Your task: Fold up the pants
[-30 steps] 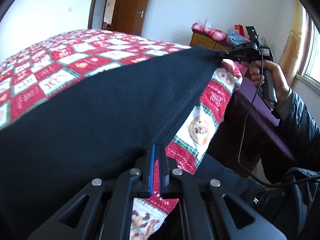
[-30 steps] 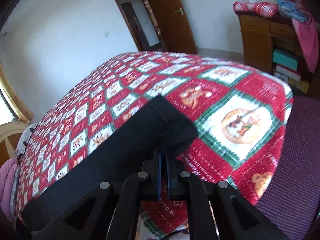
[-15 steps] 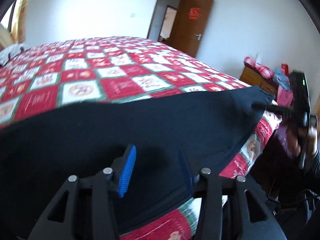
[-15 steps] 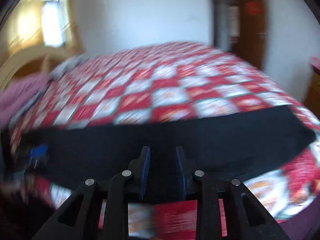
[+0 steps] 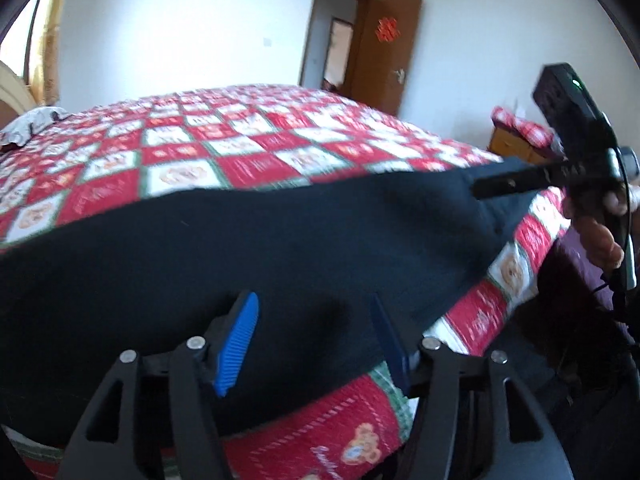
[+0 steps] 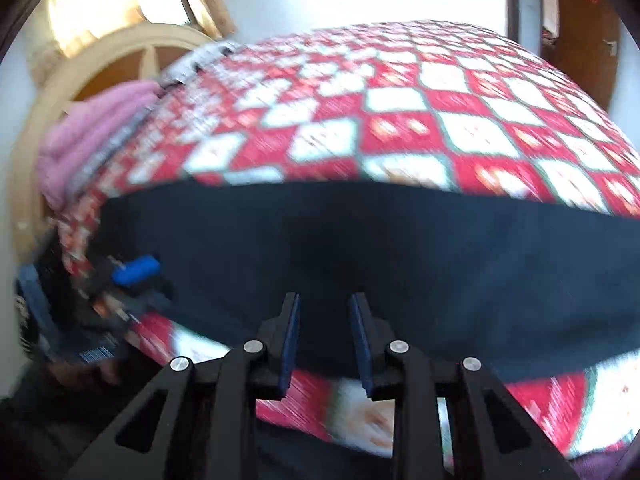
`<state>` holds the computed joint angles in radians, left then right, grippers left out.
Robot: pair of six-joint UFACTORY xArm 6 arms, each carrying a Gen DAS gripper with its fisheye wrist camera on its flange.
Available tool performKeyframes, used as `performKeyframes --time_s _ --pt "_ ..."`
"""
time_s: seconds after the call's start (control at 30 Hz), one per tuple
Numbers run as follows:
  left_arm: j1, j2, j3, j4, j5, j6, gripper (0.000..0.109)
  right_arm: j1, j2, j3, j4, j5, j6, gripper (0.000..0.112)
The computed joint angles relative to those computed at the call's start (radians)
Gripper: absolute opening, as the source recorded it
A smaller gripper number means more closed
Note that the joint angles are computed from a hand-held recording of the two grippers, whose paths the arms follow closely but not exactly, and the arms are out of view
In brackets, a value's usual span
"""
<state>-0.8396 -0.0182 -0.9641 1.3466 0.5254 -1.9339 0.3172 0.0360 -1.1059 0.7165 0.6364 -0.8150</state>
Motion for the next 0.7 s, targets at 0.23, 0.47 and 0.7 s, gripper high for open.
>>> performKeyframes --time_s 0.23,0.47,0.7 --pt "0.05 -0.065 0.085 0.054 -0.013 -0.152 0.064 0.091 0.299 -0.423 0.109 0.21 0.131 0.027" --pt "0.053 -0.04 0.087 0.089 -0.044 -0.199 0.069 0.186 0.659 -0.92 -0.012 0.408 0.38 0.027" --pt "0.049 -0.042 0.094 0.12 -0.042 -0.209 0.069 0.221 0.834 -1.184 -0.078 0.538 0.478 0.027"
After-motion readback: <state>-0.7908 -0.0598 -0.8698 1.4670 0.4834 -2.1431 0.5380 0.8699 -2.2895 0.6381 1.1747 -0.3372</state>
